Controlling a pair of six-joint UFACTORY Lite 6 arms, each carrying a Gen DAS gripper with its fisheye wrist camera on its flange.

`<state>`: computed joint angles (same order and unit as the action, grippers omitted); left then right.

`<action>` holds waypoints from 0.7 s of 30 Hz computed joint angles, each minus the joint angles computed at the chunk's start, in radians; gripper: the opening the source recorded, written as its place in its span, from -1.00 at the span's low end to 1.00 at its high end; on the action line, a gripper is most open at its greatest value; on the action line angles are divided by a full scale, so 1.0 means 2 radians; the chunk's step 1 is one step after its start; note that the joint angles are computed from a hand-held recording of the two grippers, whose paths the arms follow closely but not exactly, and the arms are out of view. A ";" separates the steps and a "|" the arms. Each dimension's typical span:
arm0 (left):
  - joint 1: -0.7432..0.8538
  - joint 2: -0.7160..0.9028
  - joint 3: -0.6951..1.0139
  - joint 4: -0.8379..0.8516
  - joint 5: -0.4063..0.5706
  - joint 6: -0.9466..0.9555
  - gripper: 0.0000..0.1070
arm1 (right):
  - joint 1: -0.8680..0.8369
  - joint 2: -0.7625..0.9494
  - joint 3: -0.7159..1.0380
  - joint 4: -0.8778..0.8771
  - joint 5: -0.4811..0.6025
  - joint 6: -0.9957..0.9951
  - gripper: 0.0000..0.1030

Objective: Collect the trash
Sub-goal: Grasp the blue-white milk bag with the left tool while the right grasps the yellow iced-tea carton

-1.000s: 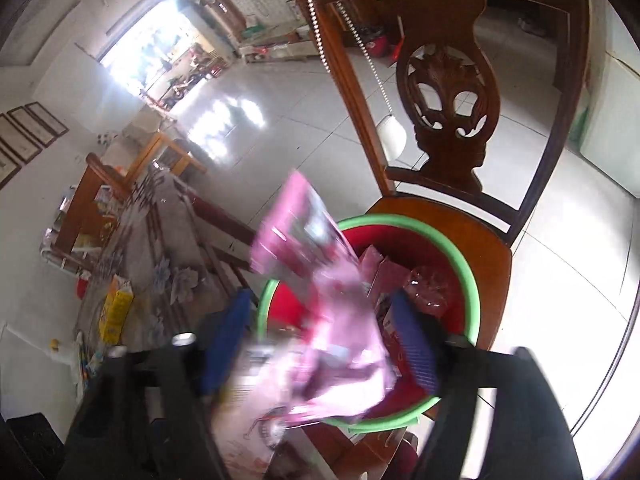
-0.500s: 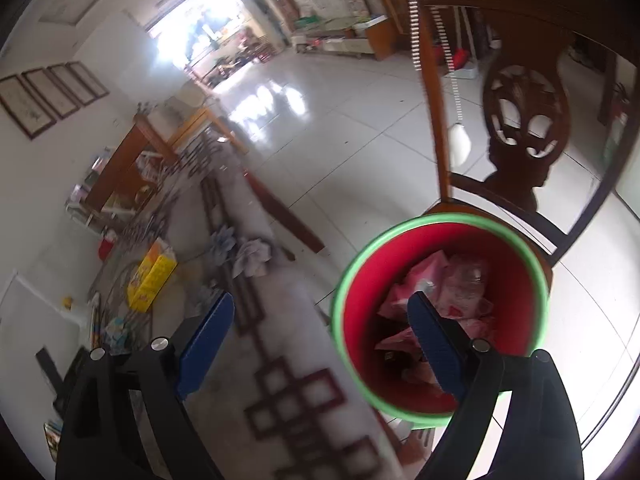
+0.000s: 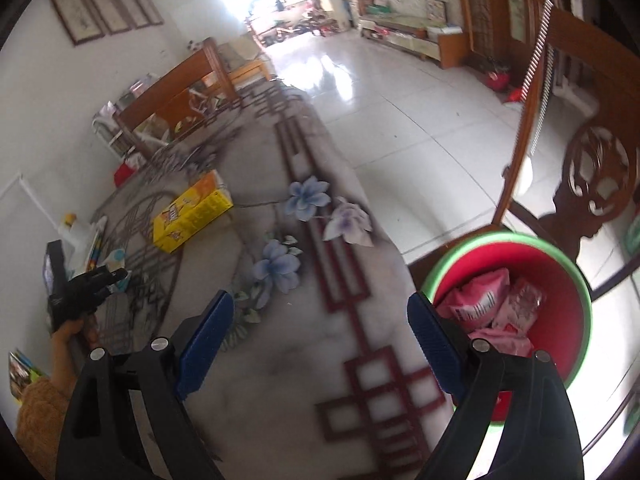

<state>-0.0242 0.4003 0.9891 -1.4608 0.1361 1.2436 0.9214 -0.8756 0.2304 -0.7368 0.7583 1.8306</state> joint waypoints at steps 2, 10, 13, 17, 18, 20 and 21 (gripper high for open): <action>0.019 -0.086 -0.087 -0.073 0.018 0.105 -0.45 | -0.021 0.052 0.018 -0.021 -0.057 0.006 0.65; 0.125 -0.353 -0.328 -0.028 0.109 0.178 -0.45 | -0.162 0.429 0.237 0.239 -0.353 -0.261 0.73; 0.143 -0.345 -0.309 0.004 0.150 0.154 -0.43 | -0.180 0.573 0.394 0.378 -0.329 -0.358 0.77; 0.141 -0.366 -0.318 0.000 0.146 0.176 -0.42 | -0.188 0.726 0.594 0.313 -0.242 -0.262 0.77; 0.144 -0.362 -0.316 0.003 0.152 0.175 -0.42 | -0.186 0.759 0.639 0.276 -0.219 -0.212 0.77; 0.153 -0.349 -0.307 0.014 0.167 0.166 -0.42 | -0.185 0.802 0.695 0.251 -0.179 -0.165 0.77; 0.160 -0.347 -0.304 0.019 0.176 0.163 -0.41 | -0.187 0.828 0.730 0.260 -0.153 -0.168 0.77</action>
<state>0.2956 -0.2941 0.3817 -1.4234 0.4874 1.5688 0.5473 0.7809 1.6904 -0.2171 0.4513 1.4937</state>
